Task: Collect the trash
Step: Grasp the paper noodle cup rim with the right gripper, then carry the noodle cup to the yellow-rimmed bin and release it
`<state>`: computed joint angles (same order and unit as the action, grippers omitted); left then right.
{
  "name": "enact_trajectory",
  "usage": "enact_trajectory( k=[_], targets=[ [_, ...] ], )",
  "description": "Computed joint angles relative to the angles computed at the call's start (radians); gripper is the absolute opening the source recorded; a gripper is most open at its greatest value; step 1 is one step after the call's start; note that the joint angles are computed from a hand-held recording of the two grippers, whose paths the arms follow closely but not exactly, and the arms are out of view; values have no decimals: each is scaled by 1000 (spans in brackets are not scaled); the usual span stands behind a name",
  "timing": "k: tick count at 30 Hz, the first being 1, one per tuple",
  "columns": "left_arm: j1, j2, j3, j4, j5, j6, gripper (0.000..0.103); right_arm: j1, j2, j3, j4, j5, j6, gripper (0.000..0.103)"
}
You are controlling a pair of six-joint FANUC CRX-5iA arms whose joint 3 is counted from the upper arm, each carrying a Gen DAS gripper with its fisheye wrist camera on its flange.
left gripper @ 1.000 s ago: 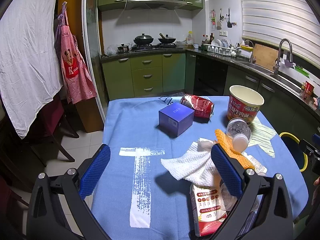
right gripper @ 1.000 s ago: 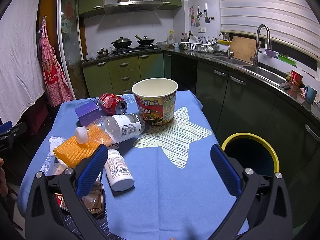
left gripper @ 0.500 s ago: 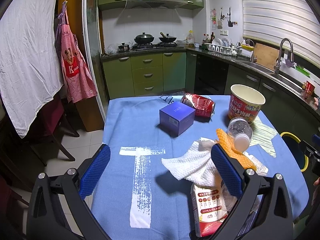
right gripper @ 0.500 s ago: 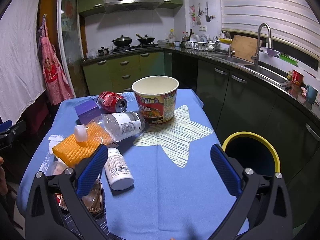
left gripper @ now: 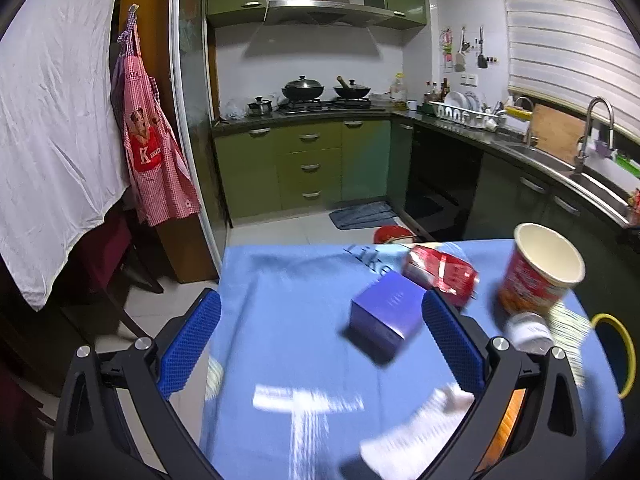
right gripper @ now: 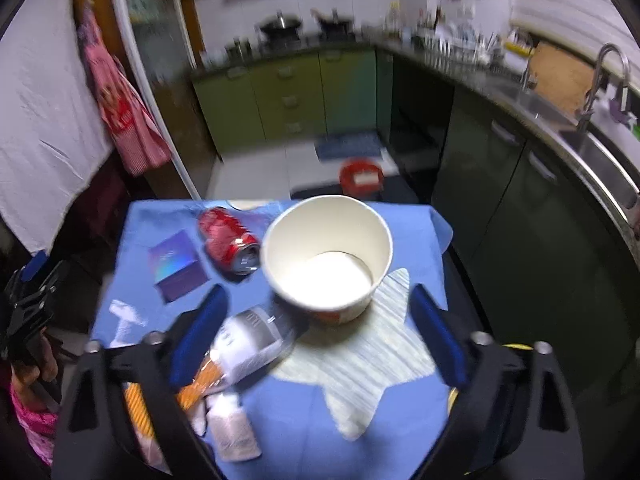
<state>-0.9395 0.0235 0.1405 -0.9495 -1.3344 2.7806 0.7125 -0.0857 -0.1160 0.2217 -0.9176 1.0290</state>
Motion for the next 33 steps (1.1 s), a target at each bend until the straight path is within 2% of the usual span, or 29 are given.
enact_trajectory(
  k=[2, 5, 6, 8, 11, 12, 14, 17, 21, 24, 29, 33],
  targets=[
    [24, 18, 7, 0, 9, -17, 99, -54, 134, 157, -65, -129, 71, 62],
    [59, 21, -7, 23, 58, -30, 99, -101, 267, 295, -78, -257, 91, 56],
    [65, 23, -10, 26, 68, -30, 99, -121, 308, 336, -89, -288, 94, 51],
    [76, 31, -11, 29, 80, -37, 99, -147, 361, 391, -136, -334, 105, 41],
    [90, 41, -14, 45, 102, -48, 99, -172, 438, 462, -181, -402, 122, 39],
    [94, 45, -14, 49, 109, -54, 99, -177, 462, 484, -192, -424, 128, 34],
    [93, 50, -16, 50, 112, -55, 99, -188, 502, 526, -215, -463, 126, 4],
    [91, 52, -19, 57, 121, -60, 99, -198, 519, 541, -238, -469, 126, 3],
    [78, 52, -16, 60, 116, -75, 99, -239, 468, 520, -287, -427, 134, 3],
    [60, 48, -12, 56, 105, -86, 99, -288, 367, 472, -324, -407, 158, 3],
    [26, 46, -2, 56, 98, -108, 99, -409, 156, 303, -264, -432, 140, 3],
    [21, 43, 2, 87, 121, -130, 99, -512, 56, 153, -201, -465, 114, 3]
  ],
)
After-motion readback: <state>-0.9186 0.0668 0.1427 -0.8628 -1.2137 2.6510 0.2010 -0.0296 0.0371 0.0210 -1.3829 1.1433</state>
